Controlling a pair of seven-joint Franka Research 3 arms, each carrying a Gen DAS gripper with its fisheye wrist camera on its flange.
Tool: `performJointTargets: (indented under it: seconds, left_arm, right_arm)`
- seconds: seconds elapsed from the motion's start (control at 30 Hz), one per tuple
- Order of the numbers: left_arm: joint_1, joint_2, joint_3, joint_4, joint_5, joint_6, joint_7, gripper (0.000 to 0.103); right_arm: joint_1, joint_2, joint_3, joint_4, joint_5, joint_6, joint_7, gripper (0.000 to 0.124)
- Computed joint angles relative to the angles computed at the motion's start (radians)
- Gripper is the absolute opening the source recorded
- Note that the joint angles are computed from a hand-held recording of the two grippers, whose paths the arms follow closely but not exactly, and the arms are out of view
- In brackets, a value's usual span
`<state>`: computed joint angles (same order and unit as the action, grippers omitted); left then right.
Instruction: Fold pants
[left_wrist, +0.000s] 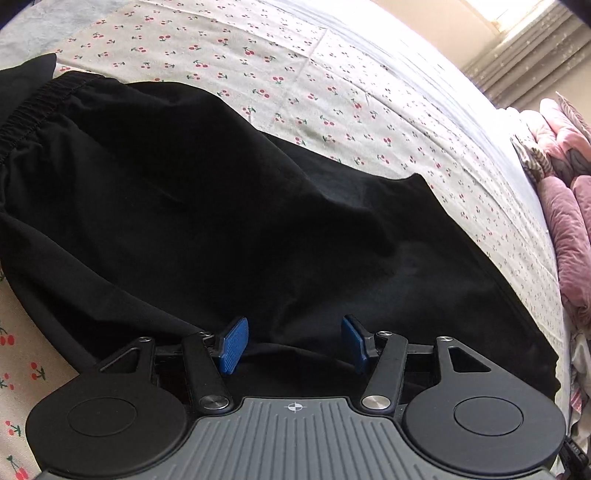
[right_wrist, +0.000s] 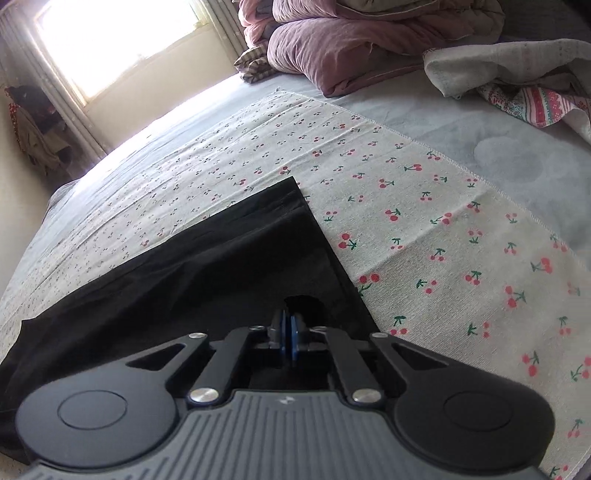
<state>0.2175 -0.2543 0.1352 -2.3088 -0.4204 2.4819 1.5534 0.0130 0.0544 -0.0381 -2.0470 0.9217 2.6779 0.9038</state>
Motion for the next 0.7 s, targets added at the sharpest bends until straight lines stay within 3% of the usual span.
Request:
performJointTargets:
  seconds: [0.23, 0.3, 0.43, 0.5, 0.6, 0.67, 0.7]
  left_arm:
    - [-0.007, -0.083, 0.027, -0.023, -0.001, -0.115, 0.069, 0.055]
    - [-0.009, -0.107, 0.031, -0.035, 0.005, -0.136, 0.090, 0.055]
    - [-0.008, -0.137, 0.038, -0.061, 0.001, -0.148, 0.087, 0.055]
    - [-0.008, -0.149, 0.031, -0.066, 0.011, -0.144, 0.071, 0.055]
    - [-0.021, -0.191, 0.047, -0.081, -0.014, -0.128, 0.072, 0.057]
    - [-0.034, -0.229, 0.063, -0.096, -0.036, -0.092, 0.092, 0.068]
    - [-0.043, -0.226, 0.064, -0.091, -0.041, -0.066, 0.098, 0.073]
  right_arm:
    - [-0.042, -0.173, -0.084, -0.175, 0.224, -0.115, -0.316, 0.000]
    - [-0.040, -0.215, -0.095, -0.223, 0.249, -0.103, -0.369, 0.000]
    - [-0.037, -0.255, -0.084, -0.298, 0.140, -0.020, -0.301, 0.000]
    - [-0.019, -0.268, -0.094, -0.317, 0.159, 0.014, -0.299, 0.000]
    - [-0.007, -0.279, -0.107, -0.320, 0.179, 0.034, -0.263, 0.016]
    - [0.000, -0.282, -0.108, -0.316, 0.165, 0.043, -0.251, 0.018]
    - [0.004, -0.281, -0.110, -0.311, 0.160, 0.040, -0.244, 0.025]
